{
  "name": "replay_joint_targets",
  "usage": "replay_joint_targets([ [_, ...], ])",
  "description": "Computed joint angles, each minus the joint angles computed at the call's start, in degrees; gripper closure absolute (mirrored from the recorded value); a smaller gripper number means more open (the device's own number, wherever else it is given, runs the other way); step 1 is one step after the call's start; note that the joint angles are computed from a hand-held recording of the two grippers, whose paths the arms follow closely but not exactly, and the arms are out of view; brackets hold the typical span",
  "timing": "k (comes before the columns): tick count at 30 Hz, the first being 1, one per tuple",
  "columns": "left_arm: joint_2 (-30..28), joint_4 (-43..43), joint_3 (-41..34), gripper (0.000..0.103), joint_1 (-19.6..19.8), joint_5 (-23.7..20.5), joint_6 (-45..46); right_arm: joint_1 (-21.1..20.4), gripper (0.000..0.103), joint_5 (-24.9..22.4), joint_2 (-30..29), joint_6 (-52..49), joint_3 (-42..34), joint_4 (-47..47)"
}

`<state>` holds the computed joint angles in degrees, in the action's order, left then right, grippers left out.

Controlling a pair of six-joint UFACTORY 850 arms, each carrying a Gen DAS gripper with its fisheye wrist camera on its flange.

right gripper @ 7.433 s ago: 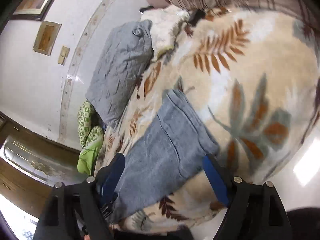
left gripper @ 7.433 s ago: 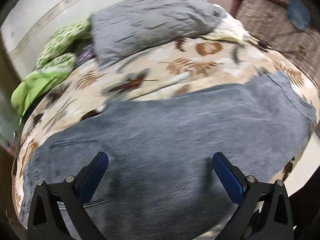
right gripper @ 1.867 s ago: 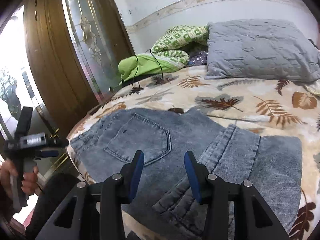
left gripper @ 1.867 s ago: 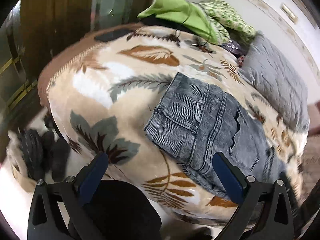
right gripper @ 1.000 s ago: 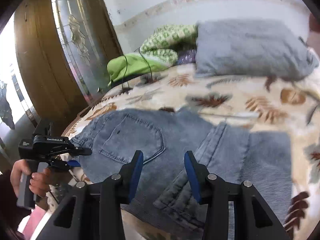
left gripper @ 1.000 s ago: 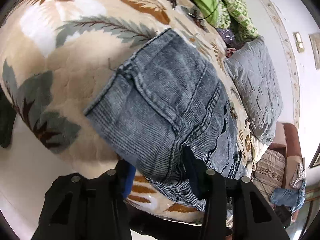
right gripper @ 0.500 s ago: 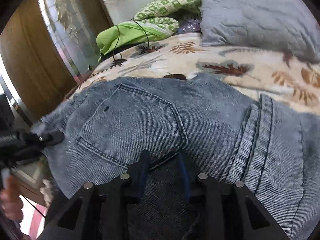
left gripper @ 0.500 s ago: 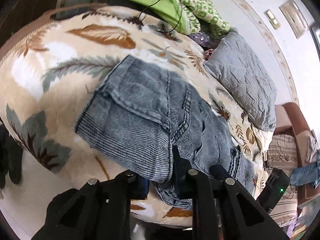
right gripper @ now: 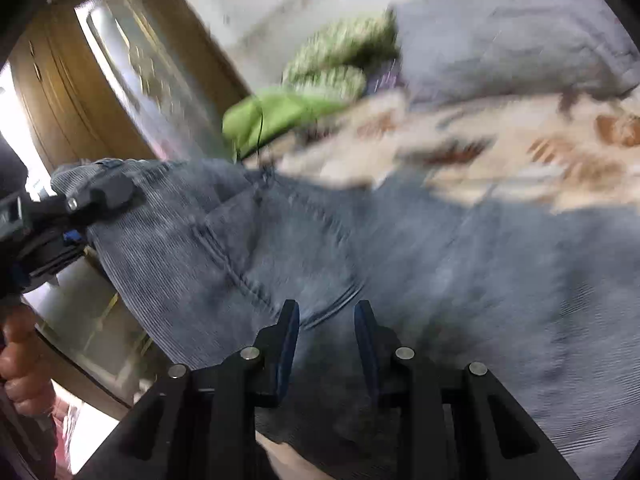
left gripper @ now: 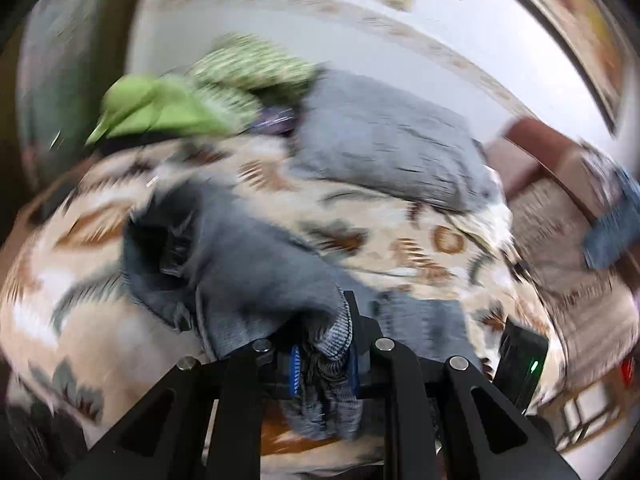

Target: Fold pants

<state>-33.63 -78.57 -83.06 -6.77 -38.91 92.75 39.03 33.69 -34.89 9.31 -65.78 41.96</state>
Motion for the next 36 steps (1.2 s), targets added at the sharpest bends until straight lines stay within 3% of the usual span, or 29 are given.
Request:
replay_joint_targets([
  [7, 3.03, 1.46, 5.68, 0.085, -8.67, -0.63, 10.90, -0.55, 0.072, 26.95, 14.26, 21.45, 22.40, 11.98],
  [10, -0.11, 8.54, 4.95, 0.084, -12.63, 0.55, 7.44, -0.54, 0.069, 33.21, 17.33, 31.81, 28.64, 19.39],
  [12, -3.36, 16.21, 3.40, 0.080, -15.18, 1.72, 3.51, -0.64, 0.069, 34.16, 18.27, 35.58, 30.62, 22.67],
  [14, -4.64, 18.12, 2.95, 0.079, -15.75, 2.40, 2.10, -1.26, 0.069, 33.28, 18.85, 39.39, 32.14, 22.69],
  [17, -4.07, 15.32, 2.00, 0.073, -13.85, -2.68, 3.73, -2.36, 0.069, 29.73, 19.26, 40.41, 32.47, 19.73],
  [21, -4.23, 14.52, -1.96, 0.049, -9.83, -14.59, 1.21, -2.83, 0.069, 26.61, 19.75, 35.13, 31.50, 17.86],
  [22, -3.95, 14.43, -2.64, 0.043, -9.25, -16.38, 0.65, -2.72, 0.069, 25.79, 19.58, 32.79, 30.64, 17.61],
  [24, -3.05, 12.47, -2.27, 0.042, -8.18, -17.29, 2.30, -2.28, 0.069, 24.98, 19.17, 26.68, 28.66, 19.37],
  [26, -2.64, 9.59, -1.93, 0.040, -7.57, -15.25, 4.15, -1.96, 0.069, 25.27, 18.25, 21.99, 26.82, 19.72],
  [28, -3.22, 9.15, -2.74, 0.040, -8.04, -8.81, 2.29, -2.11, 0.069, 24.32, 17.49, 19.00, 25.06, 17.52],
  [32, -7.90, 19.10, -8.98, 0.040, -8.99, 2.11, -14.24, -3.11, 0.069, 17.63, 15.19, 14.20, 20.45, 11.47],
  [36, -8.59, 26.50, -8.45, 0.040, -10.84, 9.45, -19.54, -4.06, 0.069, 11.46, 11.95, 10.55, 15.40, 6.71],
])
